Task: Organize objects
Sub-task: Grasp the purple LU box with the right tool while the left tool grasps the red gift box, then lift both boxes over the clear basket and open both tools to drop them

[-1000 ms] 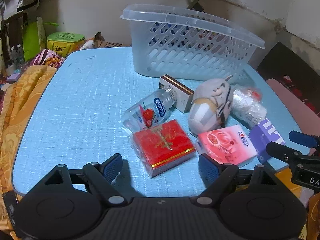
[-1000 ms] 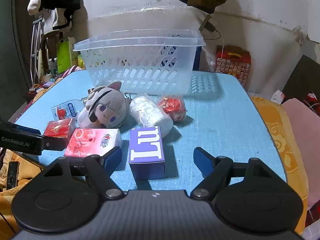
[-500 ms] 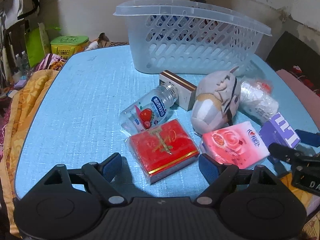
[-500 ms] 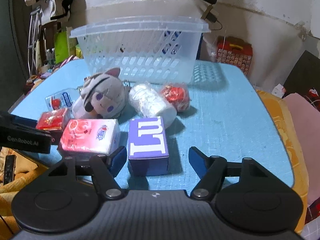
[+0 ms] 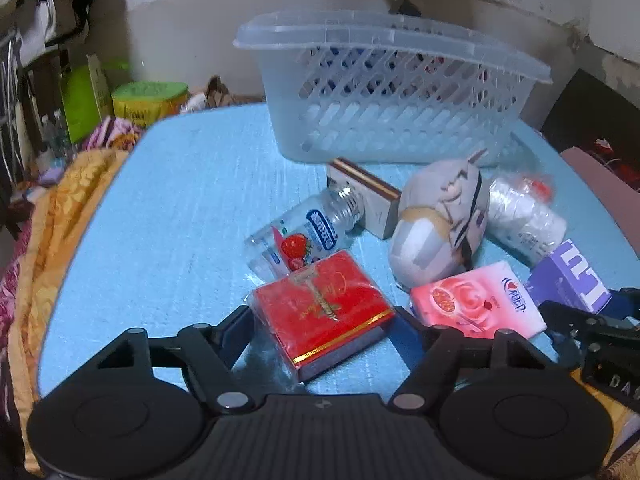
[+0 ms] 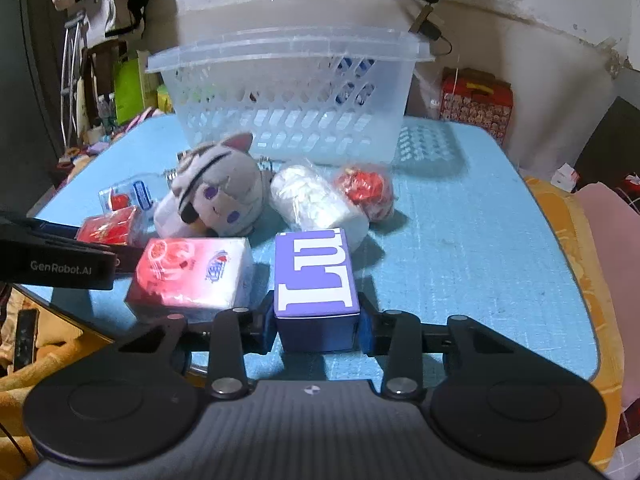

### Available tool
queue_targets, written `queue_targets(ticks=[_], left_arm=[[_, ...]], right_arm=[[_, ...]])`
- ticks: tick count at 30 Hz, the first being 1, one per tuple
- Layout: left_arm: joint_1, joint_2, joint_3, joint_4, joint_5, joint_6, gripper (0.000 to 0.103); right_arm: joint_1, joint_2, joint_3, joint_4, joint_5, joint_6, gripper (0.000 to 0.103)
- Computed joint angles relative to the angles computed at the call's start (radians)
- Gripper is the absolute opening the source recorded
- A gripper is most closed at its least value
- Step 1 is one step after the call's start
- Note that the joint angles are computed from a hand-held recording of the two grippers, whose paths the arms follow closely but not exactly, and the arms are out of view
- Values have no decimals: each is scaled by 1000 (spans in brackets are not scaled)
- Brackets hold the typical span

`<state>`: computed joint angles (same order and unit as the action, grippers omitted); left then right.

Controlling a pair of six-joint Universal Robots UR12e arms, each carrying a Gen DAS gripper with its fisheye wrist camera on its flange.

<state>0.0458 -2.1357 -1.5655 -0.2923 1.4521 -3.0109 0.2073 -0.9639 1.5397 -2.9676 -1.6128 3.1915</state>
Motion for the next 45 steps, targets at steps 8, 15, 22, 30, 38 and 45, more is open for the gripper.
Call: queue_targets(ticks=[8,15,22,30,38,45], left_arm=[[31,25,-41,96,-75,-25,76],[42,39,-88,271,-101,9,76],[56,37,-116,414,-130,24,76],[82,45,-130,519,-236,-28,76],[59,5,-41,530,-270,-9,76],[30,-86,167,479,-242,-50,76]], right_arm=[[-13,-26,49,-126,9,-5,42],[-18,-33,66,-209,14,-12,42],[-40,-49,97,-306,61,32,42],[-59,-36,74,-364,126,52,42],[-67,20,-32,-361,153,68,42],[-58,105,-222,-237,124,-20,43]])
